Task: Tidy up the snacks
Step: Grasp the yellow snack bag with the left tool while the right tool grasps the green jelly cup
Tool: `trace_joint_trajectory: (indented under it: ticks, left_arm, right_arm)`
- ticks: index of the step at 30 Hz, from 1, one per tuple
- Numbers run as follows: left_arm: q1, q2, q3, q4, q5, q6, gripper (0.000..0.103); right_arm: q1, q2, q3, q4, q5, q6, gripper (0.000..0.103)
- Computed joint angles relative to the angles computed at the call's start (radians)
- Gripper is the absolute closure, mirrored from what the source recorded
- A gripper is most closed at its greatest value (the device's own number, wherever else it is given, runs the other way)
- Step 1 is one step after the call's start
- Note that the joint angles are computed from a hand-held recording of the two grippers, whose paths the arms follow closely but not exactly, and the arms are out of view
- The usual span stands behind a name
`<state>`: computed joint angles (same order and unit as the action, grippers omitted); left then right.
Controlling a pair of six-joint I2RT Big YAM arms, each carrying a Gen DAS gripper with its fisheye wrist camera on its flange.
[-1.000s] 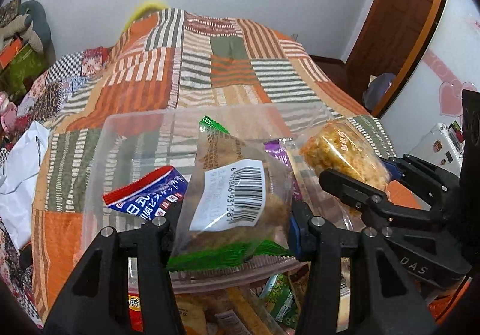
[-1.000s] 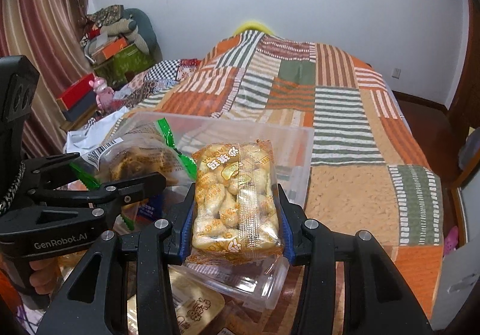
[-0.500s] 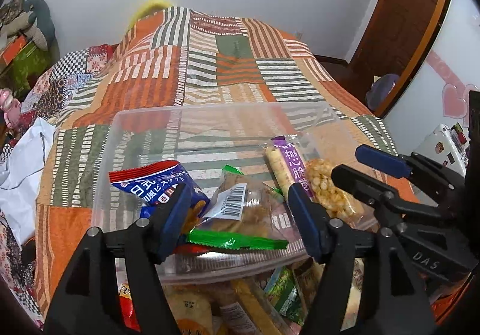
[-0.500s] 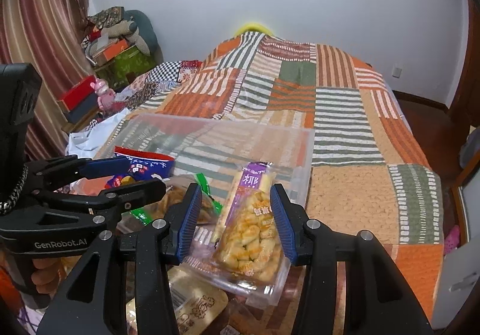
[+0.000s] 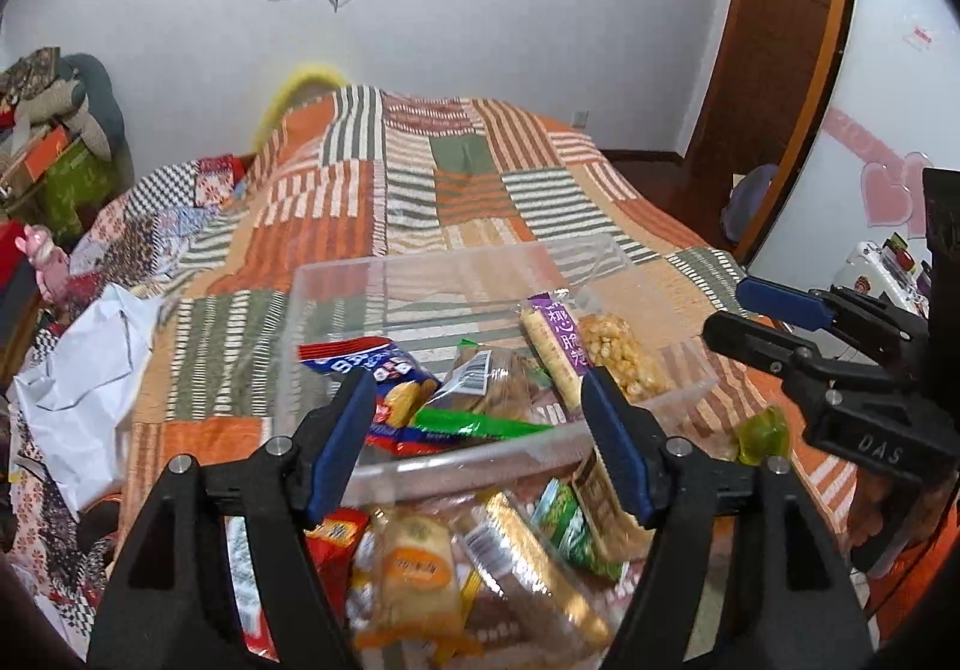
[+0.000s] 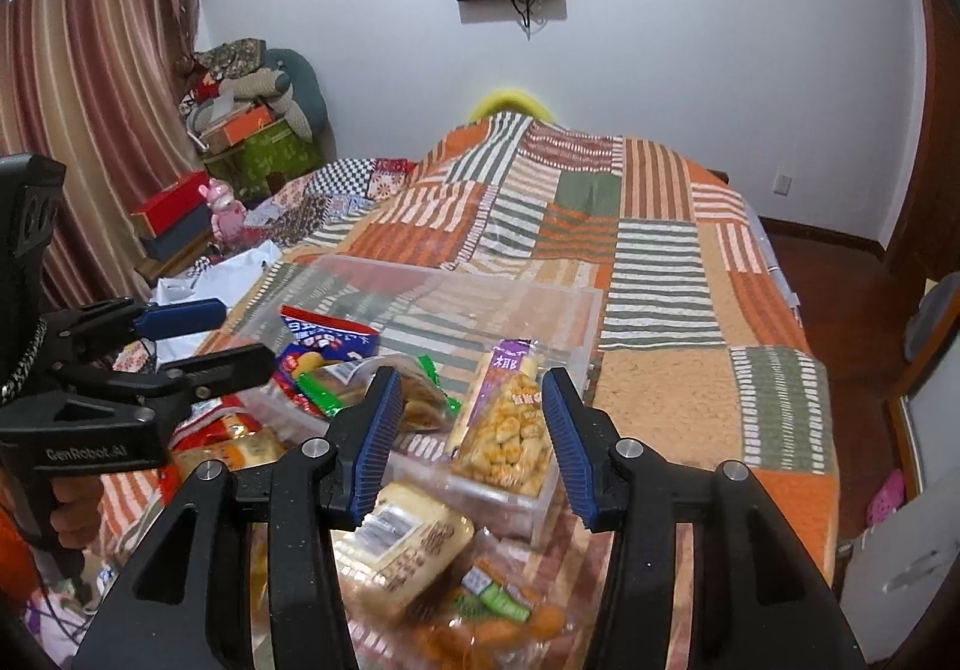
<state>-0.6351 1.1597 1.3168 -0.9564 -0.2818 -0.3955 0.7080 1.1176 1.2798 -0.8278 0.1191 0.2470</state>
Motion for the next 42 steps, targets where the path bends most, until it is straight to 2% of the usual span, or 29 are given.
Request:
trace_joint_trajectory:
  ticks: [6, 10, 16, 21, 29, 36, 42]
  left_arm:
    - [-0.031, -0.087, -0.044, -0.025, -0.071, 0.009, 0.029]
    - [-0.033, -0.137, -0.076, -0.052, -0.086, -0.01, 0.028]
    - [-0.036, -0.193, -0.134, -0.08, -0.071, -0.054, 0.028]
    - [-0.047, -0.208, -0.184, -0.075, -0.037, -0.083, 0.028]
    - [-0.053, -0.176, -0.227, -0.067, 0.033, -0.101, 0.028]
    - [-0.051, -0.131, -0.246, -0.048, 0.044, -0.091, 0.028]
    - [-0.046, -0.105, -0.255, -0.02, 0.014, -0.089, 0.029]
  right_arm:
    - [0.017, -0.058, -0.033, -0.009, 0.029, 0.019, 0.053]
    - [0.024, -0.093, -0.063, -0.018, 0.05, 0.041, 0.051]
    - [0.019, -0.136, -0.112, -0.043, 0.055, 0.092, 0.05]
    - [0.015, -0.16, -0.155, -0.072, 0.07, 0.13, 0.05]
    - [-0.061, -0.178, -0.229, -0.096, 0.03, 0.179, 0.049]
    - [-0.094, -0.179, -0.26, -0.101, -0.019, 0.202, 0.049]
    - [-0.071, -0.163, -0.265, -0.101, 0.024, 0.198, 0.045]
